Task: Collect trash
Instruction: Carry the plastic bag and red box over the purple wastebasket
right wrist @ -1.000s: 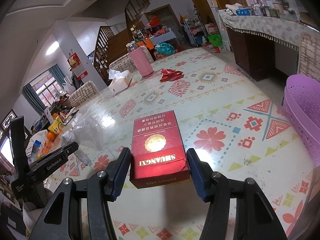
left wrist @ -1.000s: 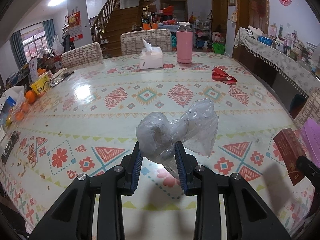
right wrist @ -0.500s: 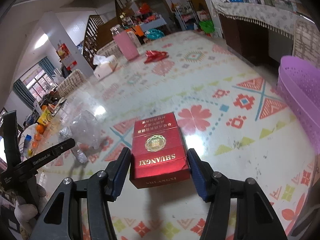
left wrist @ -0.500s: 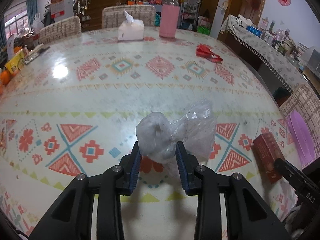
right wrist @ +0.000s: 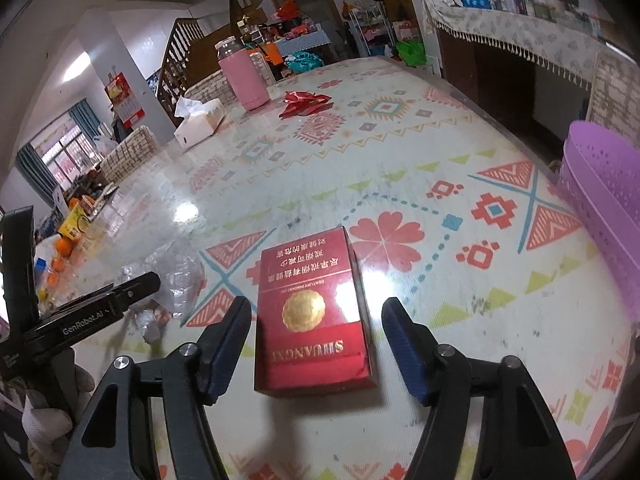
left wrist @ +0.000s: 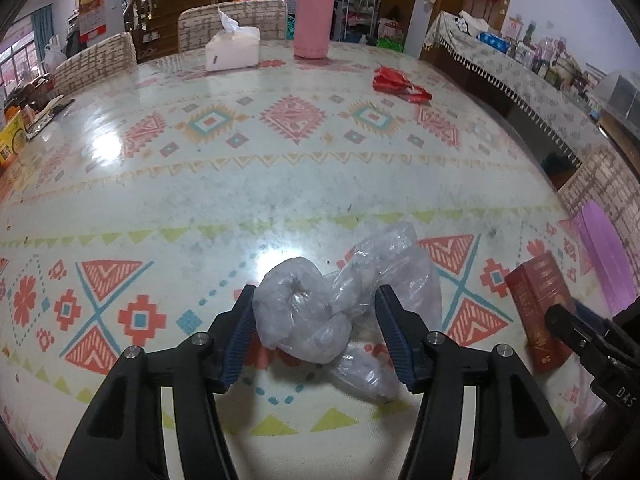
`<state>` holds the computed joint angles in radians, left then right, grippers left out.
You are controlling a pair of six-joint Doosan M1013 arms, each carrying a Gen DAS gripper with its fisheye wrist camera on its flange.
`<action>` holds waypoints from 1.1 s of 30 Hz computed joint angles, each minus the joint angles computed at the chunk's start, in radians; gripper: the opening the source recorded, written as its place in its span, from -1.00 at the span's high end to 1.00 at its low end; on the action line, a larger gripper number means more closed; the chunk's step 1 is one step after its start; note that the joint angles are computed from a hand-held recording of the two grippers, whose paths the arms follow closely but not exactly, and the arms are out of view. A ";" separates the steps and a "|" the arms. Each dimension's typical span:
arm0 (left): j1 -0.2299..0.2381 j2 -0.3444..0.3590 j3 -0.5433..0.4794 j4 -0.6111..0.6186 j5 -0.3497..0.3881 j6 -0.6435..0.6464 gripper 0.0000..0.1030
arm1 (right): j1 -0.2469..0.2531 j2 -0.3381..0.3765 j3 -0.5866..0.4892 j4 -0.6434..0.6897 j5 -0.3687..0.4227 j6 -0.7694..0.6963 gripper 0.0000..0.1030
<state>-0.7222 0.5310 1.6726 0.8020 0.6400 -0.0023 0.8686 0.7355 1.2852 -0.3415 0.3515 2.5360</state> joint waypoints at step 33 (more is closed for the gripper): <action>-0.069 -0.005 -0.116 0.147 0.150 0.052 0.23 | -0.027 -0.120 0.163 -0.651 -0.092 0.657 -0.22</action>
